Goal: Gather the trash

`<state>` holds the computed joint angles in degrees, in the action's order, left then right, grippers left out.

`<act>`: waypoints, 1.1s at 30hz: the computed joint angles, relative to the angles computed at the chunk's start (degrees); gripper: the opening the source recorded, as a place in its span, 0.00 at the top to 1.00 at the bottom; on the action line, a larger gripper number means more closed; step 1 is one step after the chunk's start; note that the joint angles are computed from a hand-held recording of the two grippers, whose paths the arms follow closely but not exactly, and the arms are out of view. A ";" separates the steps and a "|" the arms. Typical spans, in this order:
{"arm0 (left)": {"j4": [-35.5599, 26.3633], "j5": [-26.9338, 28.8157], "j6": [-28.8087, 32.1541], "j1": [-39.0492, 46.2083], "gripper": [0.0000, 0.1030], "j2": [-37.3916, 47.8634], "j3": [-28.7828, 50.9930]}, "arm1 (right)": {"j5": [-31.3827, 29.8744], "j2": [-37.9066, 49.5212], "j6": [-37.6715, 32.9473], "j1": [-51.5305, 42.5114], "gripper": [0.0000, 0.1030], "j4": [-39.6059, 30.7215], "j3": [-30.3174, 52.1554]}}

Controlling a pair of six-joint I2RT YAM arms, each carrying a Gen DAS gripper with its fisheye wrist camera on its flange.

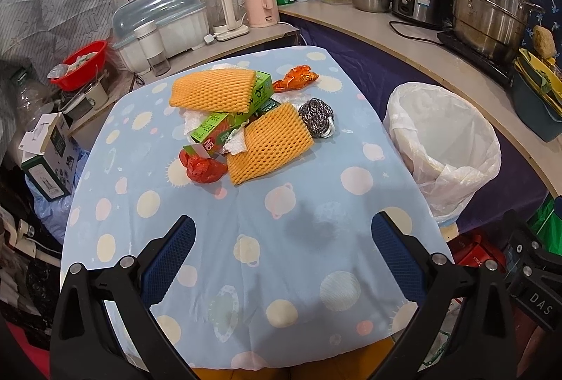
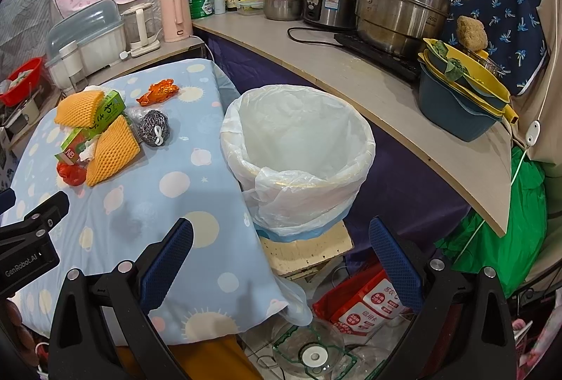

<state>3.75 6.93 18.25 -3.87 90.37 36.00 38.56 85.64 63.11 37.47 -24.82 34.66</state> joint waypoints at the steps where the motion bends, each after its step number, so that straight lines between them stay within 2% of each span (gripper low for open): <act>1: -0.22 0.28 0.13 0.00 0.07 -0.11 0.03 | 0.00 0.00 0.00 0.00 0.07 0.00 0.00; 33: -0.85 -0.32 1.09 -0.47 0.07 0.32 0.18 | 0.72 -0.53 0.59 0.52 0.07 -1.30 0.10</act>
<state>2.90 6.61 19.34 -4.34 90.69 36.18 39.28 85.11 63.70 37.99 -26.12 34.75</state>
